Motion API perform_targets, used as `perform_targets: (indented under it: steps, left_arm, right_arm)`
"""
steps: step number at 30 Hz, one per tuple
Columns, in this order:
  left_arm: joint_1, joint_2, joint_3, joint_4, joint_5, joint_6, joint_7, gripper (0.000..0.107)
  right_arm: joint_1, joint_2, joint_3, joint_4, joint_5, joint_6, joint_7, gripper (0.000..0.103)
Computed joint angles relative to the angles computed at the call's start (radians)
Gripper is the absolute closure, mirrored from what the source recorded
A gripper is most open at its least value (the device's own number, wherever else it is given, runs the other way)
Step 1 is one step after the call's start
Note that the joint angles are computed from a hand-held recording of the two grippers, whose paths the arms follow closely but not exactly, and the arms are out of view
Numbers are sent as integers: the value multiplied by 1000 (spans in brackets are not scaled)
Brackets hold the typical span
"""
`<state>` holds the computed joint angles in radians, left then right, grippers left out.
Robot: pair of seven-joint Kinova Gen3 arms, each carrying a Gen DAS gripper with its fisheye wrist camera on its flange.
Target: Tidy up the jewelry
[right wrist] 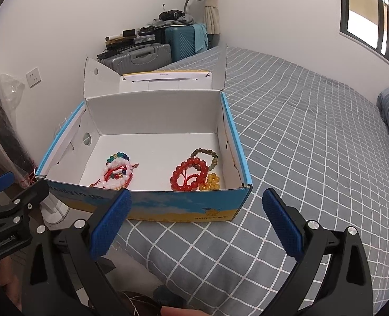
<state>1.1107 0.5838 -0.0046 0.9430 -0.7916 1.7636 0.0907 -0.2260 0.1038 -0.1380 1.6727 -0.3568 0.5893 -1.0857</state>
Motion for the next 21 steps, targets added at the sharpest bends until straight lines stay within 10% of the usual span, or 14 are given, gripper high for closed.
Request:
perform_targets:
  steps: [21]
  left_arm:
    - [-8,-7,6,10,7,-19,2,10]
  right_arm:
    - [1,5,-2,1,-4,0,-3,8]
